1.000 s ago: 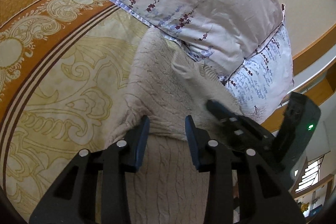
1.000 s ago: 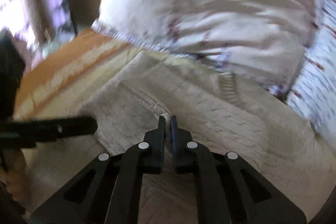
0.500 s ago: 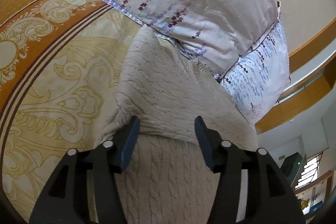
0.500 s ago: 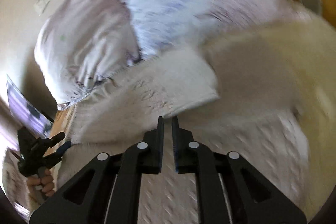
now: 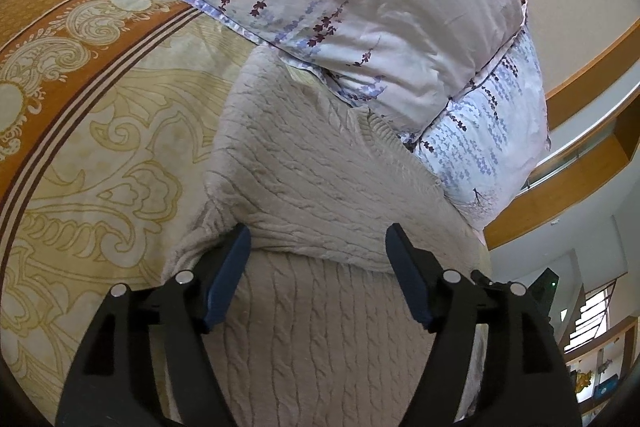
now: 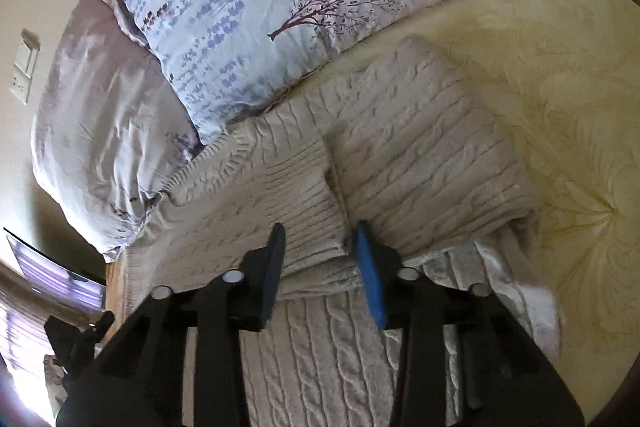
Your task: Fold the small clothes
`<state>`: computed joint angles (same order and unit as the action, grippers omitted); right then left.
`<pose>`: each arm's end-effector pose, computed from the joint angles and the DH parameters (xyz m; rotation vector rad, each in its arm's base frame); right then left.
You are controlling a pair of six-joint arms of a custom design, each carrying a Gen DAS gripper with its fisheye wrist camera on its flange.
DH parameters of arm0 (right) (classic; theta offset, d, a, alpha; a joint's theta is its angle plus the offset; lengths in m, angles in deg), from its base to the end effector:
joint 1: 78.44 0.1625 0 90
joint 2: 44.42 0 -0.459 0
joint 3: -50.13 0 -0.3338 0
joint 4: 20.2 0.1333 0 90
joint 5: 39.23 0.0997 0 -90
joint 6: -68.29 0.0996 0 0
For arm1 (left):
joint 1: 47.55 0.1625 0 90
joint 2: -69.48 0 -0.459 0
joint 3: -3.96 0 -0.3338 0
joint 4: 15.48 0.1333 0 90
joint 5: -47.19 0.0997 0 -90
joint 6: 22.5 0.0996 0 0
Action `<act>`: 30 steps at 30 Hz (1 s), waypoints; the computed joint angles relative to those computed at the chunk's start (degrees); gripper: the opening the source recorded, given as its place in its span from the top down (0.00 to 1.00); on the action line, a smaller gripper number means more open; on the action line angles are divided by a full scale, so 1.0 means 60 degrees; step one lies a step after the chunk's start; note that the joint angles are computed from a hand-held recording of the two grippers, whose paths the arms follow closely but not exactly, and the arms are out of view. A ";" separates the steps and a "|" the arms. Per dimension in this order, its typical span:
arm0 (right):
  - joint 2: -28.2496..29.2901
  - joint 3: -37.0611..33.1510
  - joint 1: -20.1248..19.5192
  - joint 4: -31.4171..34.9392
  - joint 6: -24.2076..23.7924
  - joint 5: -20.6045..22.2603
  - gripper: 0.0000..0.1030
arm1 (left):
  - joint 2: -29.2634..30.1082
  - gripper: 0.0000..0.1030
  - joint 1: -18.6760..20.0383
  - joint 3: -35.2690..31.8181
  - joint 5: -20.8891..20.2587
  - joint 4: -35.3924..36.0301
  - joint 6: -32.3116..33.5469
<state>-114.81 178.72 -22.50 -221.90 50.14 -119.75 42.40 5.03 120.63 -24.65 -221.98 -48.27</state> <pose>-0.1382 -0.4717 0.3329 -0.2507 -2.5741 1.2639 -0.1993 -0.5310 -0.0016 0.1902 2.9935 -0.8618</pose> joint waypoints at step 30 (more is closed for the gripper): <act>-0.1512 0.1441 -0.1945 -0.0673 -0.1260 0.1560 0.60 | -0.0904 0.27 -0.0400 0.2307 0.0647 -0.1104 0.0138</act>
<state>-123.88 187.37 -34.17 -225.93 42.58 -110.39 36.97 2.63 134.47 -20.77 -228.60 -47.44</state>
